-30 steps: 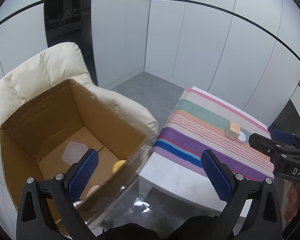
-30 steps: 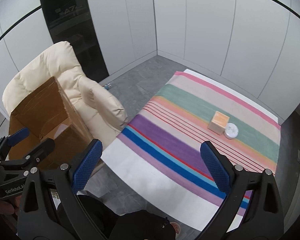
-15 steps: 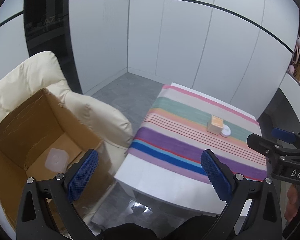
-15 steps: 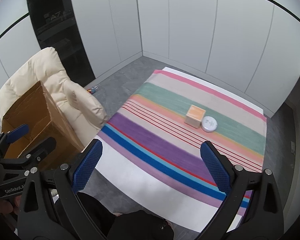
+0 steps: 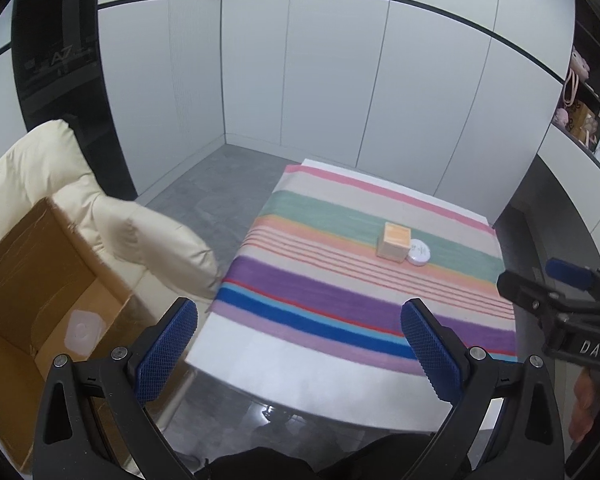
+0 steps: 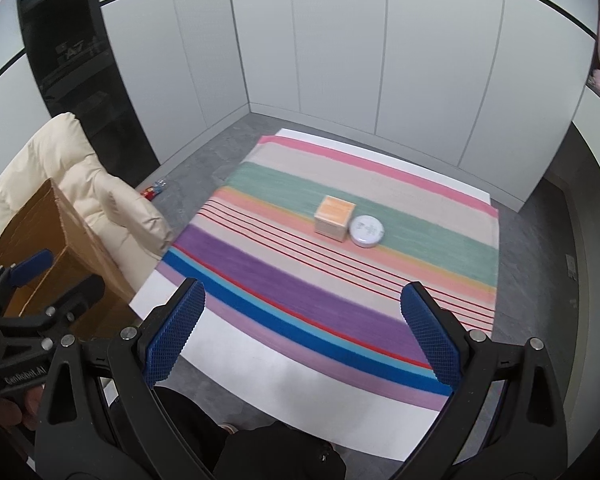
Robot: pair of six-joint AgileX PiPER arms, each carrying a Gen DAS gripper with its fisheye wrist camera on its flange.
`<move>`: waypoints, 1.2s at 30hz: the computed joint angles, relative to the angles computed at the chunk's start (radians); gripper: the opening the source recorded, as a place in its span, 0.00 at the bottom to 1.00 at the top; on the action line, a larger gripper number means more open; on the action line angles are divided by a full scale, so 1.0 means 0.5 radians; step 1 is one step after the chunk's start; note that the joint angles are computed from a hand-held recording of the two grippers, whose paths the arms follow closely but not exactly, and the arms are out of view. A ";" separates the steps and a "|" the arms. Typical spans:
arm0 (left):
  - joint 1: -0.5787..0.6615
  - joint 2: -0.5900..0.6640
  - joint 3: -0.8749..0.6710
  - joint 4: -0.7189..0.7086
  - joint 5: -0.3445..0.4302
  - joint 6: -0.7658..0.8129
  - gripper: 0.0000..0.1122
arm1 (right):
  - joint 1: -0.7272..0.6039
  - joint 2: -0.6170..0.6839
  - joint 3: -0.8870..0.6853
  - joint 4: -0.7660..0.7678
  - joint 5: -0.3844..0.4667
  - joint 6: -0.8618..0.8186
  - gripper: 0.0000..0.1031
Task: Organize objects
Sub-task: 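Withdraw both open tools from the box toward the striped table, then grasp the peach cube box with the left tool while the right tool grasps the white compact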
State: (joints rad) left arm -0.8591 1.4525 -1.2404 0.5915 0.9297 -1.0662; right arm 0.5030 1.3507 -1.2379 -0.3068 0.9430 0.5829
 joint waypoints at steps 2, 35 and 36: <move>0.011 0.056 -0.059 -0.007 0.001 0.023 0.91 | -0.049 -0.003 0.017 -0.001 -0.004 -0.014 0.97; 0.242 1.915 -2.005 -0.616 0.094 0.947 0.85 | -0.859 1.020 -0.109 0.235 -0.654 -0.701 0.90; 0.246 2.010 -2.147 -0.646 0.147 0.978 0.85 | -0.879 1.056 -0.115 0.264 -0.677 -0.722 0.90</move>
State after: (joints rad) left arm -0.7362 2.4576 -2.3137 0.2683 1.0033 -0.5770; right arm 0.0633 1.8790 -1.2953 -0.1746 0.6047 0.2218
